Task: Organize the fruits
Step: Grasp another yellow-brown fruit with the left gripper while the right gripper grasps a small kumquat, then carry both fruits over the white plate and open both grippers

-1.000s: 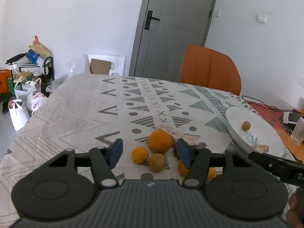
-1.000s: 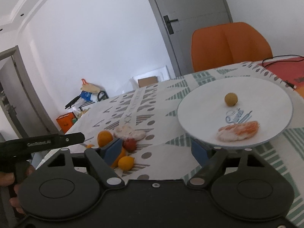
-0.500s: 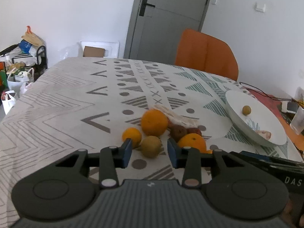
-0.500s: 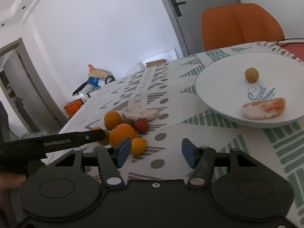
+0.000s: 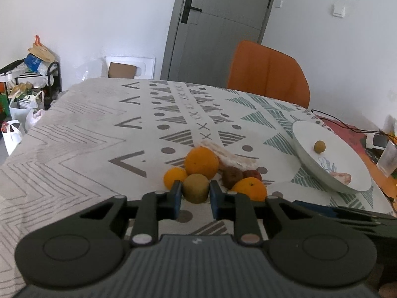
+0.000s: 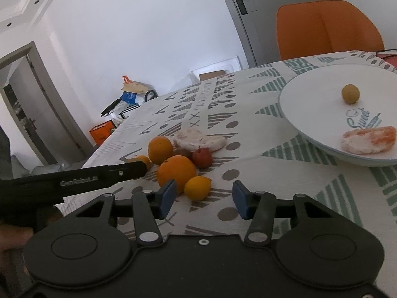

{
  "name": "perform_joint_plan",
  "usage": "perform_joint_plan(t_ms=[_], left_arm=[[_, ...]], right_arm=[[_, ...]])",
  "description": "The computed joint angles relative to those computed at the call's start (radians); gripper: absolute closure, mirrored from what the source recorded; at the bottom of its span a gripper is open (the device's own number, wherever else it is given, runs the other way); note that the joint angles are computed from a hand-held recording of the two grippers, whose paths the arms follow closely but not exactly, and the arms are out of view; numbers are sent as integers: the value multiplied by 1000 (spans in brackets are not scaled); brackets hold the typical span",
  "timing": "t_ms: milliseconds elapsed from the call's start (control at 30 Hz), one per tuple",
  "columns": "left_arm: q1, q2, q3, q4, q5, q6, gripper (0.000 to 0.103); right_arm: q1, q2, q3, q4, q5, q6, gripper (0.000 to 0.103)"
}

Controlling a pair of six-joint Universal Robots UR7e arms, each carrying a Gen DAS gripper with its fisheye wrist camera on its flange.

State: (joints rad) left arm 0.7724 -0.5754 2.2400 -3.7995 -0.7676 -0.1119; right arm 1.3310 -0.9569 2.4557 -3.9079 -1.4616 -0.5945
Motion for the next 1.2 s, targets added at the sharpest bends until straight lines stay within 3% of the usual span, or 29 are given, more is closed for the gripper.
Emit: perform_joint_plan(t_ms=[33,100,167,533,1200], left_arm=[[-2,-4,2,2,4,-1,81],[-9,-11,9,-7,10,0,81],[-14,-13,12,-16,10,2,81],[-78,-11,6,-28,18,8,81],[-165,50,-86,13,12,55,81]], right_arm=[[-1,-2,-1,10,6,-5,55],[1,-6,-6,39,3,-11,74],[-1,-6,-6,37,0,-7,82],[-29,-102,60,-27,50,4,82],[-141,-253,123,-103,179,6,82]])
